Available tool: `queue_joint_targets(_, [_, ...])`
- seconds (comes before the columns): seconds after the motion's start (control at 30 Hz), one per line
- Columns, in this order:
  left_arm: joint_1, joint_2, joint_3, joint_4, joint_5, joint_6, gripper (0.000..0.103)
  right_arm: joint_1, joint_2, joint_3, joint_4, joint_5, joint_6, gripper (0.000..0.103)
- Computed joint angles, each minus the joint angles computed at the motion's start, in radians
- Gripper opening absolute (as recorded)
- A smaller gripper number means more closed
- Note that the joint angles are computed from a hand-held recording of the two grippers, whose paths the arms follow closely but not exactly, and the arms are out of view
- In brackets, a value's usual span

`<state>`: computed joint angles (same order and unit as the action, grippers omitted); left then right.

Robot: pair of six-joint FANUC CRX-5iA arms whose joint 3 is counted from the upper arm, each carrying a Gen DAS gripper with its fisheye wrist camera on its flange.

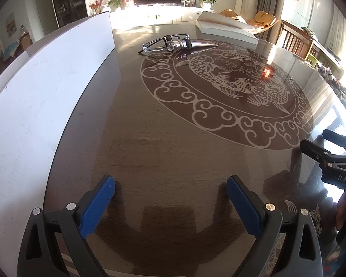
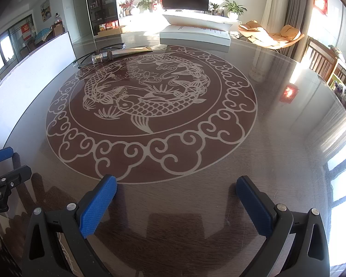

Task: Organize objects

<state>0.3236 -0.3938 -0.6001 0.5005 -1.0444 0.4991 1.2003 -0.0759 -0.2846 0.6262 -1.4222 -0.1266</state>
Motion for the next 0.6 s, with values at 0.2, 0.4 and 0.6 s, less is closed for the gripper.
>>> queue_joint_targets(0.2, [0.005, -0.006, -0.014, 0.017, 0.014, -0.026, 0.099, -0.012, -0.002, 0.009, -0.015, 0.013, 0.033, 0.103])
queue_joint_targets(0.4, [0.007, -0.002, -0.019, 0.023, 0.033, -0.019, 0.103, -0.201, 0.051, 0.107, -0.038, 0.196, 0.238, 0.103])
queue_joint_targets(0.6, [0.004, 0.002, -0.02, 0.028, 0.04, -0.023, 0.103, -0.429, 0.313, 0.439, -0.088, 0.341, 0.373, 0.103])
